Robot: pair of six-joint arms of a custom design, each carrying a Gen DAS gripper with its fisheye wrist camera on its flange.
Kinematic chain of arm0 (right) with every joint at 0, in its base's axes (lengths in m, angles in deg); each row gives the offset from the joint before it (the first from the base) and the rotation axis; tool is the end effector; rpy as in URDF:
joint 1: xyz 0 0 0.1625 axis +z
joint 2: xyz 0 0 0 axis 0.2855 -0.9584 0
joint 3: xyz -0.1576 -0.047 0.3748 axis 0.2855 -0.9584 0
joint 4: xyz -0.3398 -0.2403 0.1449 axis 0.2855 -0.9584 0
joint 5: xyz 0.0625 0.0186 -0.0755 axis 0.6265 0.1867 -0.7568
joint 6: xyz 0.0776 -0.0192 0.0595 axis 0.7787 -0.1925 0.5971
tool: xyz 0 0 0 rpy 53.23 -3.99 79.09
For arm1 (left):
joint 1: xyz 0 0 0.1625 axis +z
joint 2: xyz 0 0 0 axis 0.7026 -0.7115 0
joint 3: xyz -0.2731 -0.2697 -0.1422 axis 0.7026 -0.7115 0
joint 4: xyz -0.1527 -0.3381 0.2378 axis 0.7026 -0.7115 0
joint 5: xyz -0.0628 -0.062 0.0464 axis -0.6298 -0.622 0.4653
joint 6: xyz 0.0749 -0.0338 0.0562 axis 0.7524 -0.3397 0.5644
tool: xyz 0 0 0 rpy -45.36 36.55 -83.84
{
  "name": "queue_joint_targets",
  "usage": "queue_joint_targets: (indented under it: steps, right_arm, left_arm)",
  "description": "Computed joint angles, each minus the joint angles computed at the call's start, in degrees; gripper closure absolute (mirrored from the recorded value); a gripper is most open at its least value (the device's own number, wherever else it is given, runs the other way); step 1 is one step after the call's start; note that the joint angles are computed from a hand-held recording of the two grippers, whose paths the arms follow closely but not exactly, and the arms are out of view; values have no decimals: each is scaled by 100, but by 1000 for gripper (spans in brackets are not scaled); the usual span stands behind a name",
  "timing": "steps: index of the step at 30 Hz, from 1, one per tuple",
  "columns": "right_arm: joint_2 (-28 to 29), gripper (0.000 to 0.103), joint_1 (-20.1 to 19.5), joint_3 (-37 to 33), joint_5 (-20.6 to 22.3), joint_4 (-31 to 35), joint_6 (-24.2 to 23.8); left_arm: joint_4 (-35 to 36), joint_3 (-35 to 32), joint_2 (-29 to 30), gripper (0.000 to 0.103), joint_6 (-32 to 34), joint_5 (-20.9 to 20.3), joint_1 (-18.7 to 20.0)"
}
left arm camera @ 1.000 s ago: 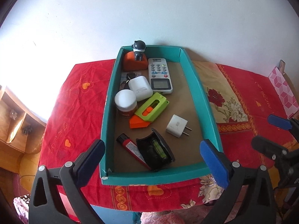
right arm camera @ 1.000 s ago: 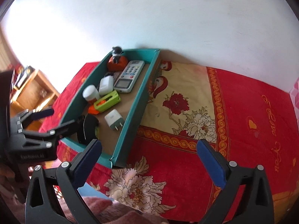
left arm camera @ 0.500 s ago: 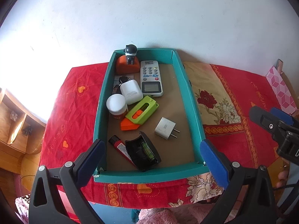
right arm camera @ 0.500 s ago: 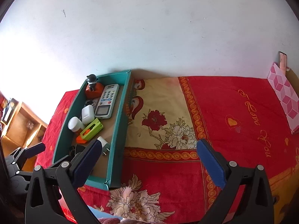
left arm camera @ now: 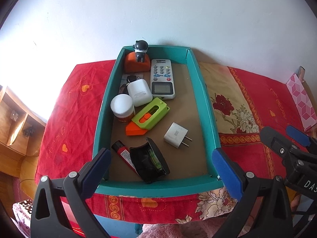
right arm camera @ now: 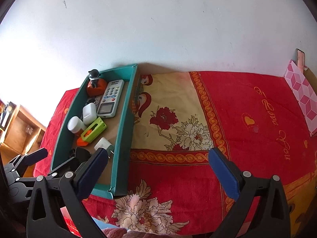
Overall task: Organize objects
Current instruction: 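Lower the tray onto the bed with the left gripper and release it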
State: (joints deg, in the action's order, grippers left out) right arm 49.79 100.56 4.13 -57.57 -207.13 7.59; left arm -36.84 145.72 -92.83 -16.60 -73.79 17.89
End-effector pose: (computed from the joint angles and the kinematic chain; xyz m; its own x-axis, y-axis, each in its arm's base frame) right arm 0.4646 -0.7345 0.0068 -0.7817 -0.2888 0.5527 -0.5180 0.7942 -0.3177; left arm -0.0995 -0.6589 0.3857 -0.7157 -0.2833 -0.6383 0.1522 0.8288 -0.5385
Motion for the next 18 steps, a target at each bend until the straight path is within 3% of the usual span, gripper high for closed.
queue_joint_targets:
  steps: [18]
  right_arm:
    - [-74, 0, -29, 106, -10, -59, 29]
  left_arm:
    - [200, -6, 45, 0, -71, -47, 9]
